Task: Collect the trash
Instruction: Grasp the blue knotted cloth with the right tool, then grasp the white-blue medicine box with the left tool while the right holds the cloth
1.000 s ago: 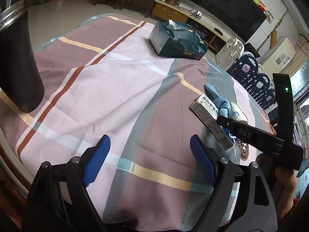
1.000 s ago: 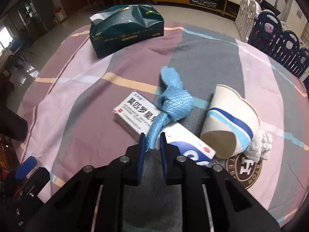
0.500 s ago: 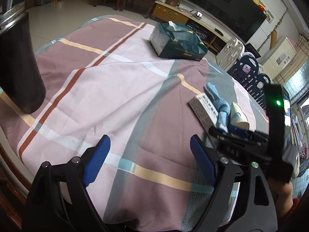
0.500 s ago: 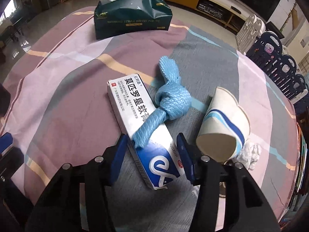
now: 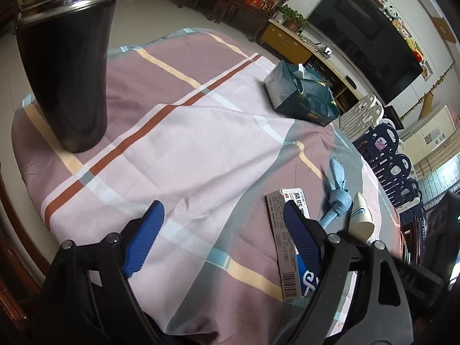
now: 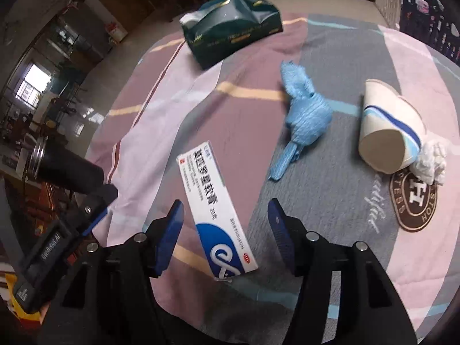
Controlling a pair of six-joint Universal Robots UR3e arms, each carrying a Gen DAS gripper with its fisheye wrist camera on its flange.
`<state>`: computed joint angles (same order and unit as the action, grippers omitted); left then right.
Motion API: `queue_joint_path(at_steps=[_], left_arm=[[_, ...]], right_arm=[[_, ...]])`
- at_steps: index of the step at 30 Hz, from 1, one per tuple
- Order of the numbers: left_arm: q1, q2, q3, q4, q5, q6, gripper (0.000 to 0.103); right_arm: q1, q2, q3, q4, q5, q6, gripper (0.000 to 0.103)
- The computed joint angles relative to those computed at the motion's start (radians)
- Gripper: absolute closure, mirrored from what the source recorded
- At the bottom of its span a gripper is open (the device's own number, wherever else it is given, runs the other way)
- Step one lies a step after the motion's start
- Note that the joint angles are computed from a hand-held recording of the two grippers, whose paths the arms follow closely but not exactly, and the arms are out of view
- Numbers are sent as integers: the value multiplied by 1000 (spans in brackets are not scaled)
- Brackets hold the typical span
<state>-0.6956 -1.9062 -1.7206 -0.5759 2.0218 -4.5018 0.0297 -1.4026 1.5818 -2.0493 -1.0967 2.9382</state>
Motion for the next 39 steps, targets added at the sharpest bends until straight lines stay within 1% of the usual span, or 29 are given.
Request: queue_joint_path(at_steps=[1,2,4,5,7,10,12,13,14,15,16,17,18,20,22,24,26,28,34,35,37,39], left_arm=[[-1,-3,5,-5,-1,3,18],[-1,-8,14,-12,-3,6,18],[-5,-15,20,-13,-8,12,18],[-5,-21,28,-15,-15,20,18],[-3,-33,36,-3,-30,46,18],[-5,-57,63,5,-56,93,18],[-6,-74,86,-9,-69,109,18],[-7,-78,90,-12,-72,111,18],[-7,-81,94,-17,-76,113,18],[-6,-79,93,-19,-77,112,18],[-6,-76,92,-24,-72,108,18],[-9,-74,94,-35,-59,101,18],[-11,-71,94,-41,-50,97,18],[-12,-64,88,-39,-46,94,18],[-9,-61,79,-31,-54,91,18],[-6,-58,71,-22,-60,89,18],[-7,-54,65,-22,-52,78,18],[-6,-49,55,-13,-48,68,18],[-10,-36,36,-3,-30,40,18],[-10,-36,35,-3,-31,39,18],[-10,-38,37,-3,-33,41,18],[-11,-41,43,-7,-34,44,18]], right_arm=[[1,-6,11,-58,-22,38,42],[8,-20,30,-126,-63,80,37],[42,14,-2,-198,-162,150,34],[67,53,-44,-205,-207,178,34],[93,109,-90,-207,-249,197,34],[172,227,-189,-222,-403,230,34],[220,309,-245,-259,-496,222,34],[232,338,-267,-262,-531,222,34],[235,371,-300,-250,-535,232,38],[223,387,-310,-242,-506,240,45],[218,399,-320,-231,-500,249,56],[217,402,-312,-245,-519,255,64],[211,394,-292,-264,-514,246,66],[186,359,-234,-297,-468,211,73],[154,314,-181,-297,-412,185,75],[113,256,-123,-275,-334,172,75],[85,193,-55,-255,-278,125,75],[64,120,23,-233,-243,74,75],[-17,-98,248,-72,-58,-42,75],[-32,-132,280,-36,-13,-58,75],[-62,-181,325,26,67,-76,75],[-90,-240,371,39,98,-59,75]])
